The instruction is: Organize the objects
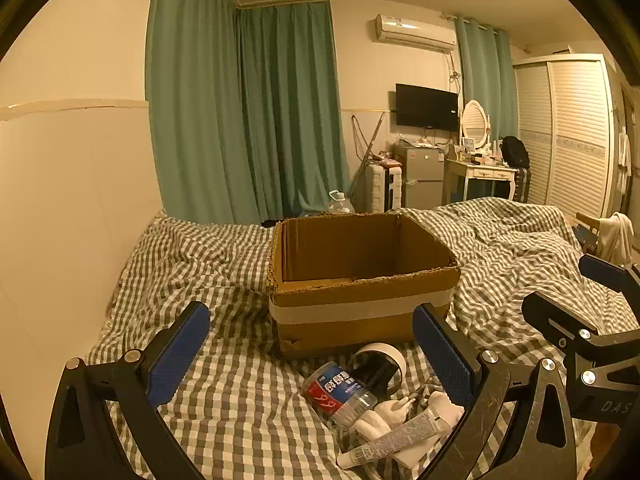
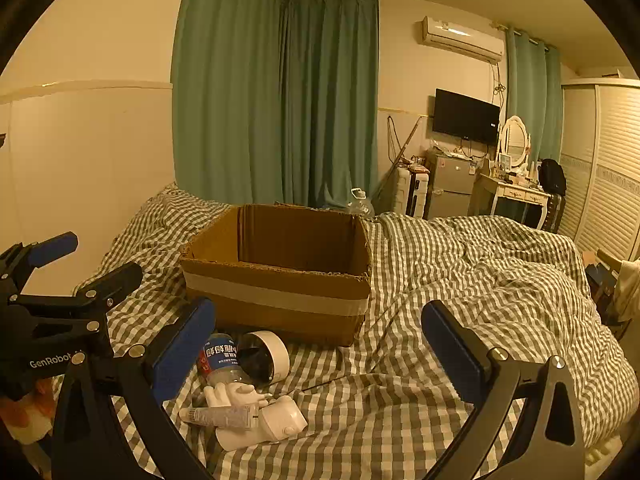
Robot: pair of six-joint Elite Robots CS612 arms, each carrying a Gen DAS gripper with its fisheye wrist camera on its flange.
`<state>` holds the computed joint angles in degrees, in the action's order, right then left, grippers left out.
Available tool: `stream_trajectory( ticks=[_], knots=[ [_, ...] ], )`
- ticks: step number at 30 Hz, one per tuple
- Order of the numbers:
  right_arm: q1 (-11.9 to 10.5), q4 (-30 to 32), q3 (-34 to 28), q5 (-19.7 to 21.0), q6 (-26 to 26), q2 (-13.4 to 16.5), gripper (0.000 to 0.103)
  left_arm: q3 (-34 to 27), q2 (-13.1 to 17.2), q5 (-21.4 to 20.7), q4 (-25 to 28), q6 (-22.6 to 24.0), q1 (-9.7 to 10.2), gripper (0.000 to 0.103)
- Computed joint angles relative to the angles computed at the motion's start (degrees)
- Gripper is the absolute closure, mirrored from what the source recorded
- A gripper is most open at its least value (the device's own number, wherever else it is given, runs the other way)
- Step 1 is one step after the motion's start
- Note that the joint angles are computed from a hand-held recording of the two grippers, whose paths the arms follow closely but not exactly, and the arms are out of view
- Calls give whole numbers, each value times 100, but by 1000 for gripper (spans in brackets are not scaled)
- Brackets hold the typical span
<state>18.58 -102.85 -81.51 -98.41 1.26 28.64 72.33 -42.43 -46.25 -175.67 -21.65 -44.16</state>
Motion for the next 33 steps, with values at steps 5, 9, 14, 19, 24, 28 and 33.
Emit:
stream_trajectory(
  ticks=[5,9,14,19,24,28,33],
  knots=[
    [-12,2,-23,111,40,7,1,-7,-4,0,41,-16,-1,0],
    [-8,1,-23,89,21,9,0,-8,-9,-2,110,-48,5,0],
    [-32,60,-48,165,146,8,1,9,-23,-36,103,-89,19,0],
    [-26,50,-51,132,149,9,0,11,-28,-46,127,-92,21,0],
    [-26,70,-49,171,131,5,0,18,-34,-55,127,-74,20,0],
    [-19,61,-42,201,78,3,0,13,-29,-46,121,-76,18,0],
    [-28,91,-43,208,62,2,0,9,-18,-40,116,-78,17,0]
  ],
)
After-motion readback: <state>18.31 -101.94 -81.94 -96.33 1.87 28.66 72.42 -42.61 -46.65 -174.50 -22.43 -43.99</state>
